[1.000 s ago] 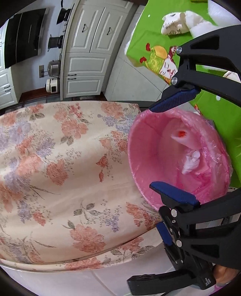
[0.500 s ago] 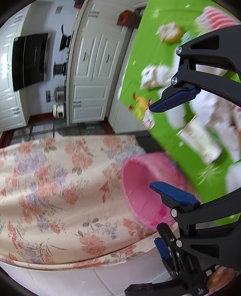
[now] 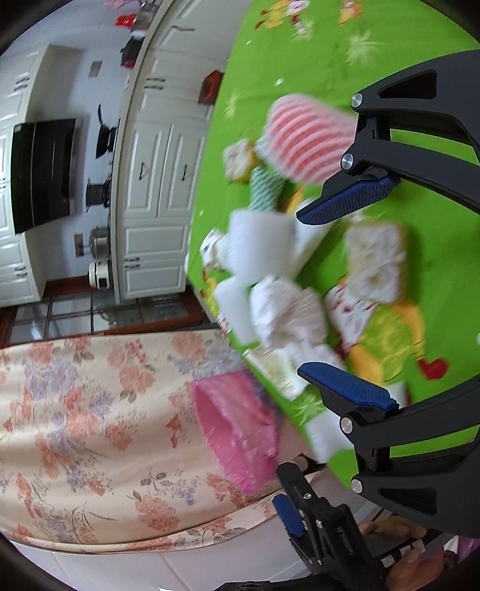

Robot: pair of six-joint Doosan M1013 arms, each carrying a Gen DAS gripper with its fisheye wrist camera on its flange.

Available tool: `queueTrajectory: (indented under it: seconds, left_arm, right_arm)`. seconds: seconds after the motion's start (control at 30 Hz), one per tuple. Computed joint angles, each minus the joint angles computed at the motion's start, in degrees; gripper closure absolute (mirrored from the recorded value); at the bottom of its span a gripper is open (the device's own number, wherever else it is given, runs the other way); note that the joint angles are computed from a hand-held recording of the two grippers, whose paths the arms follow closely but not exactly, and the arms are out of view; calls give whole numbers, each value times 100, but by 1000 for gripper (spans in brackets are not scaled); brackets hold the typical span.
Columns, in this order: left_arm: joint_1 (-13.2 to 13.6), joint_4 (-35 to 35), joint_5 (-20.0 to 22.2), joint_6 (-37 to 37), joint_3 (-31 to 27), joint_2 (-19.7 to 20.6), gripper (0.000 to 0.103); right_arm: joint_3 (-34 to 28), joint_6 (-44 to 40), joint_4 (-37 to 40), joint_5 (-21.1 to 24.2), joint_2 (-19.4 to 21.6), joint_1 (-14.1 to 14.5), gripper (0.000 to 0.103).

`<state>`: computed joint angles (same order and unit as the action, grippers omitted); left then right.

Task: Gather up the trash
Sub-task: 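Return to the table and grasp the white foam block with the left gripper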

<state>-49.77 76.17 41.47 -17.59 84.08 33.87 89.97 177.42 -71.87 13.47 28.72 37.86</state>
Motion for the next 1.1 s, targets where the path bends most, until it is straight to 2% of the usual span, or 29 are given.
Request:
queueTrajectory:
  seconds: [0.13, 0.2, 0.33, 0.53, 0.7, 0.9, 1.0, 1.1]
  left_arm:
    - [-82, -98, 34, 287, -70, 123, 11]
    - [-98, -213, -2, 410, -80, 166, 11]
    - [-114, -466, -95, 722, -121, 263, 11]
    - [-60, -799, -216, 1039, -212, 351, 11]
    - [-20, -1072, -350, 1329, -289, 421, 11]
    - [14, -1364, -512, 1731, -385, 508, 12]
    - [42, -1434, -638, 1828, -394, 532, 19]
    - [59, -1420, -686, 1821, -394, 541, 21]
  right_arm:
    - [206, 195, -99, 53, -47, 14, 30]
    - [253, 32, 76, 109, -35, 28, 30]
    - [218, -694, 976, 211, 55, 4, 30]
    - [70, -1411, 1835, 266, 178, -49, 30]
    - [-102, -2697, 3271, 336, 278, -112, 30]
    - [-282, -3338, 4011, 559, 376, -134, 30]
    - [-411, -3719, 4463, 737, 450, -150, 30]
    - [-471, -3790, 4515, 795, 477, -148, 31]
